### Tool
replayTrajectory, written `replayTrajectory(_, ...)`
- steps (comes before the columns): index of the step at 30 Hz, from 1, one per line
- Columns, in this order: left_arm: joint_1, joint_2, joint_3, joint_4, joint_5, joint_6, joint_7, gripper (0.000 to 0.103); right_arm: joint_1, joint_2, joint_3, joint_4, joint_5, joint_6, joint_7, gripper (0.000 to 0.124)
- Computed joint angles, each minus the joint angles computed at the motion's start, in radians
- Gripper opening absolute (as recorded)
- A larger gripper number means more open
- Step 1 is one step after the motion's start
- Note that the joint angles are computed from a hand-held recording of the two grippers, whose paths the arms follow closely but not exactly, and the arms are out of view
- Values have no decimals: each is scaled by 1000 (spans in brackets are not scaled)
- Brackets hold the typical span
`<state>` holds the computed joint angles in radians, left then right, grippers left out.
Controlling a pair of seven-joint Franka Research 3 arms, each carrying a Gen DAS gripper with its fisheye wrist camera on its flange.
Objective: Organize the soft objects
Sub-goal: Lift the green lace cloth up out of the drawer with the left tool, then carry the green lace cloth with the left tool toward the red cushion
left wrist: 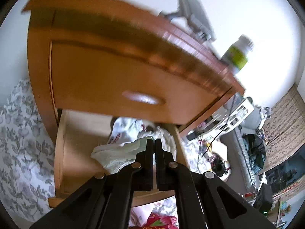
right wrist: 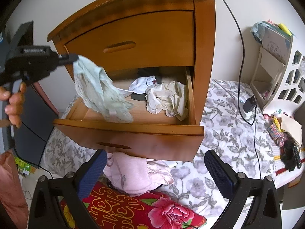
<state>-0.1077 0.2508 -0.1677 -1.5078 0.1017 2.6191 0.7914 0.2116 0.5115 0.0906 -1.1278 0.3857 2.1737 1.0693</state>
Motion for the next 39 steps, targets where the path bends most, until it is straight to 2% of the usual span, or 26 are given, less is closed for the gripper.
replayTrajectory(9, -23, -127, 34, -87, 172, 101, -120, 1, 4, -40, 1, -50, 3, 23, -8, 103)
replayTrajectory(13, -26, -179, 35, -110, 271, 115, -186, 1, 6, -61, 3, -75, 9, 32, -19, 103)
replayTrajectory(23, -12, -284, 0, -173, 418, 142, -279, 1, 7, -126, 4, -153, 35, 65, -51, 103)
replayTrajectory(32, -11, -343, -31, -238, 439, 150, -318, 1, 4, -191, 2, -229, 66, 94, -79, 103)
replayTrajectory(39, -31, -358, -42, -276, 371, 144, -275, 1, -1, -243, -2, -289, 95, 117, -100, 103)
